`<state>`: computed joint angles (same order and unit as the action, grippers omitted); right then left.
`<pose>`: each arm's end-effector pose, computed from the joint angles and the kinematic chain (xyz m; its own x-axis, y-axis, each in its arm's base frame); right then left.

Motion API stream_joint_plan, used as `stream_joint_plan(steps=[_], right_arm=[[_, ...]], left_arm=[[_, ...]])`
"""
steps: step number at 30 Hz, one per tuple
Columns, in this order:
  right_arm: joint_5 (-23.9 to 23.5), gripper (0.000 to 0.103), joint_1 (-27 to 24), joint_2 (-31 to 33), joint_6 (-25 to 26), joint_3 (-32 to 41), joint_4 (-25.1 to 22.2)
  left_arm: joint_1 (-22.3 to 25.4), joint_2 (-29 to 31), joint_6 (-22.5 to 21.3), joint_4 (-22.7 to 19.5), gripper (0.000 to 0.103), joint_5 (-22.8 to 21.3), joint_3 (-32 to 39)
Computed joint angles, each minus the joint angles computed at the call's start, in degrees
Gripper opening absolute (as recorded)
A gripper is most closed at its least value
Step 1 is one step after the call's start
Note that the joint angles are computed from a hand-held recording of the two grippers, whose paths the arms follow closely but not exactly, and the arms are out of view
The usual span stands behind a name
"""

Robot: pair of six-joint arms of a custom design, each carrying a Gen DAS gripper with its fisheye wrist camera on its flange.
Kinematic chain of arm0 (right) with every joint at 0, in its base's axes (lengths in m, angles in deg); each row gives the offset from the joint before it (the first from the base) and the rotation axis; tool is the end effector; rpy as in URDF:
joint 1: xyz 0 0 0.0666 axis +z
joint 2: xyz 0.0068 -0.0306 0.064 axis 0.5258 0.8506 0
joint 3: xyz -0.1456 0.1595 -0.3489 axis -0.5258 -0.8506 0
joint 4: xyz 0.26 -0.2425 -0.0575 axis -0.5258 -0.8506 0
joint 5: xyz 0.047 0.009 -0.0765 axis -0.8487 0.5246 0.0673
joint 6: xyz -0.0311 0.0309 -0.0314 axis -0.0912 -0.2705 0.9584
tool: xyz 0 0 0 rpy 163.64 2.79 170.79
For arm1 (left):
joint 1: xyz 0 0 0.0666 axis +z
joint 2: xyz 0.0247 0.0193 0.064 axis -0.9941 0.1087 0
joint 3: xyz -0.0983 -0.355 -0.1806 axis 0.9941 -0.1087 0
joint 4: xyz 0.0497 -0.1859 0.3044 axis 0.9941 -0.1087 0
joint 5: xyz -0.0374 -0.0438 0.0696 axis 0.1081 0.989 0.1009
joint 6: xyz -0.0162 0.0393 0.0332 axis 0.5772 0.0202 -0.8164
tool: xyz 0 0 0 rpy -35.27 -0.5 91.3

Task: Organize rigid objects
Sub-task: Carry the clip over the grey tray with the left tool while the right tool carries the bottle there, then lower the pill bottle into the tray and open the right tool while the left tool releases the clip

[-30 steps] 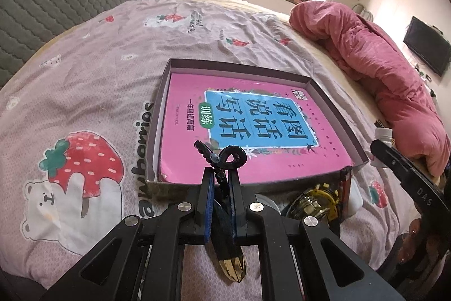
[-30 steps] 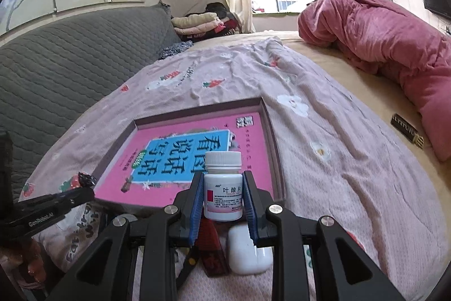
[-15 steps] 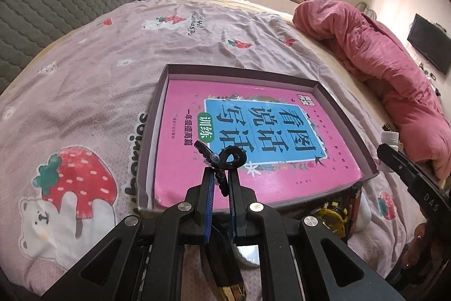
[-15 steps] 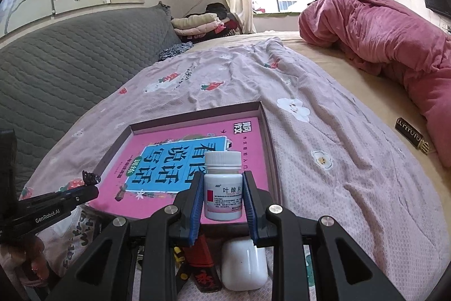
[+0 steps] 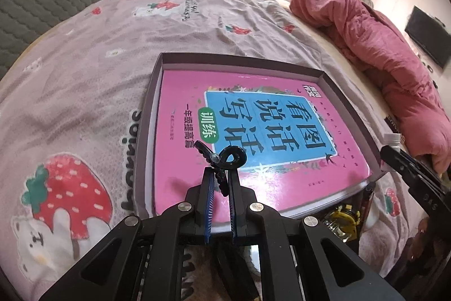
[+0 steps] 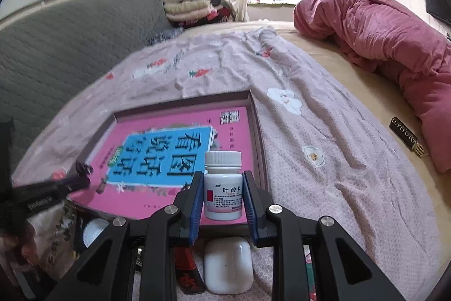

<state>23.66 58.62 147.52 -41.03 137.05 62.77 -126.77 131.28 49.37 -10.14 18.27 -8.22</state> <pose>0.3803 0.1871 0.3439 -0.6731 -0.0059 -0.7395 -0.1658 0.9757 0.1432 0.3897 -0.3503 0.3206 -0.7934 -0.1053 -0.5995 0.0246 0.9786 -0.2044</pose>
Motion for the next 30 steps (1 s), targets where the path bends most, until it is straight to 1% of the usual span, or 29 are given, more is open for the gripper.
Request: stream_joint_plan(steps=[3,4,6,9,14,17,19,22,25,30], right_arm=[[0.5,0.027,-0.1,0.8,0.4,1.3,-2.2],[-0.1,0.027,-0.3,1.2,0.3,2.0,-3.1],[-1.2,0.027,-0.6,2.3,-0.9,3.3,-5.0],[-1.8,0.027,-0.8,4.0,-2.6,4.8,-7.3],[0.1,0.027,-0.3,6.5,-2.9,8.3,-12.7],[1.1,0.027,-0.1,7.8,-3.1,10.1,-15.7],[0.5,0.027,-0.3,8.2,-3.6,10.5,-16.7],[1.0,0.027,-0.1,8.6,-3.1,11.0,-17.9],[1.3,0.027,0.1,9.0,-2.6,11.3,-19.0],[2.4,0.027,0.5,9.0,-1.8,11.3,-19.4]], left_arm=[[0.6,-0.6,-0.9,1.2,0.009,1.0,-0.9],[0.8,-0.9,-1.2,1.6,0.009,1.1,-1.3],[0.8,-1.1,-2.5,2.1,0.009,0.5,-2.0],[1.1,-1.2,-3.5,3.0,0.009,1.1,-2.8],[1.8,-0.9,-3.5,1.9,0.009,2.9,-2.9],[1.9,-1.2,-3.6,2.4,0.009,3.4,-3.3],[1.9,-1.4,-3.6,2.6,0.009,3.5,-3.7],[2.3,-1.6,-2.8,3.2,0.009,4.8,-4.4],[2.5,-1.6,-2.8,3.4,0.009,4.9,-4.6],[2.7,-1.7,-3.0,3.8,0.009,5.0,-4.9]])
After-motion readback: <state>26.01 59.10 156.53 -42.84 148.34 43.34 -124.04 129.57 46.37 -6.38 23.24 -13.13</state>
